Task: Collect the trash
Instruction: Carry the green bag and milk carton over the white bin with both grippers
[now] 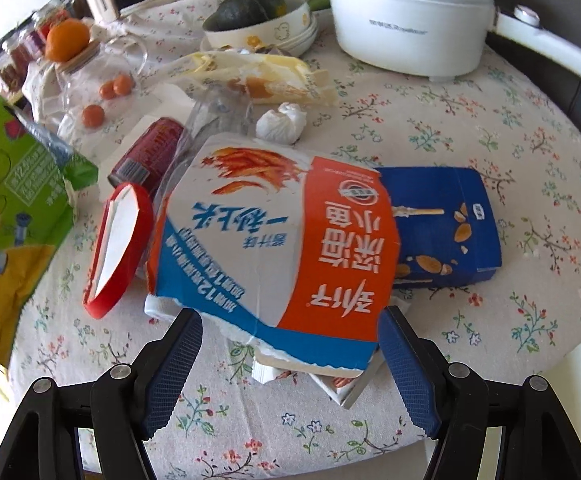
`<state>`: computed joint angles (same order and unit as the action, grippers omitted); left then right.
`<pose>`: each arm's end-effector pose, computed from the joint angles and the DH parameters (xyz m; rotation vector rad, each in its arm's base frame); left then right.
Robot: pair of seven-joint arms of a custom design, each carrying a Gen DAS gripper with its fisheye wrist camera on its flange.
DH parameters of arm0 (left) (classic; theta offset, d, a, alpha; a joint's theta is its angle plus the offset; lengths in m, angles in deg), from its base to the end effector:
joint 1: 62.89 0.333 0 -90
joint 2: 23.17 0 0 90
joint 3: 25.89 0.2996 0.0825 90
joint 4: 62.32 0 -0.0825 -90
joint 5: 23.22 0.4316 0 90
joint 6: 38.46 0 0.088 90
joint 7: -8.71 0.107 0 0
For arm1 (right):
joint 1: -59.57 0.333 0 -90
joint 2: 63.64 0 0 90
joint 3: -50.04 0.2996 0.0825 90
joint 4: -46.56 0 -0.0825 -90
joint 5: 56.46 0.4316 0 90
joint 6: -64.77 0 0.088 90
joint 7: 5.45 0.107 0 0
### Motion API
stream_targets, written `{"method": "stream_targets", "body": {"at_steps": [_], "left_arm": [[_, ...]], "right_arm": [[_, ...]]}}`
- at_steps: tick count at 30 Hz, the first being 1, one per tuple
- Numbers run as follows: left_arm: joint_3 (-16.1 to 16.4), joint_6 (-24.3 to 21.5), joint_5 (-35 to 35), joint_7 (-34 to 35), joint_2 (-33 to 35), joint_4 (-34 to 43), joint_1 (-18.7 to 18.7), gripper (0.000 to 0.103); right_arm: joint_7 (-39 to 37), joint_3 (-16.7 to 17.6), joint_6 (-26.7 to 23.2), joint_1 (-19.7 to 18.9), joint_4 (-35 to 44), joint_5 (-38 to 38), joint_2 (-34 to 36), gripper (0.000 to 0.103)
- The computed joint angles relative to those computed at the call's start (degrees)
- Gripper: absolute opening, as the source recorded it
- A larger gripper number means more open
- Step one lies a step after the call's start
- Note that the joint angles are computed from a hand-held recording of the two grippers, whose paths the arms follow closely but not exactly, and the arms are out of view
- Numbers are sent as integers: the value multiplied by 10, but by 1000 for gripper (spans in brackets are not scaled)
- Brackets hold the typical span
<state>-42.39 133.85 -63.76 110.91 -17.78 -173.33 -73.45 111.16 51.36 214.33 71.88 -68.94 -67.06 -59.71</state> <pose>0.6144 -0.2546 0.5040 -1.8148 1.8412 -1.4115 0.6298 0.1566 0.4373 -1.8075 1.9831 -0.4678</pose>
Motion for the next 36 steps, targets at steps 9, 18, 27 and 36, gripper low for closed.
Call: {"method": "stream_targets", "body": {"at_steps": [9, 18, 27, 36], "left_arm": [[27, -30, 68, -57, -23, -32, 9, 1], [27, -51, -8, -32, -17, -24, 12, 1], [18, -64, -66, 22, -12, -12, 13, 1], [3, -80, -127, 83, 3, 12, 3, 1]], "right_arm": [[122, -24, -96, 71, 90, -312, 90, 77], [148, -36, -108, 69, 103, -373, 102, 55], [124, -30, -6, 13, 41, -233, 31, 4], [244, -22, 44, -22, -28, -375, -61, 0]]}}
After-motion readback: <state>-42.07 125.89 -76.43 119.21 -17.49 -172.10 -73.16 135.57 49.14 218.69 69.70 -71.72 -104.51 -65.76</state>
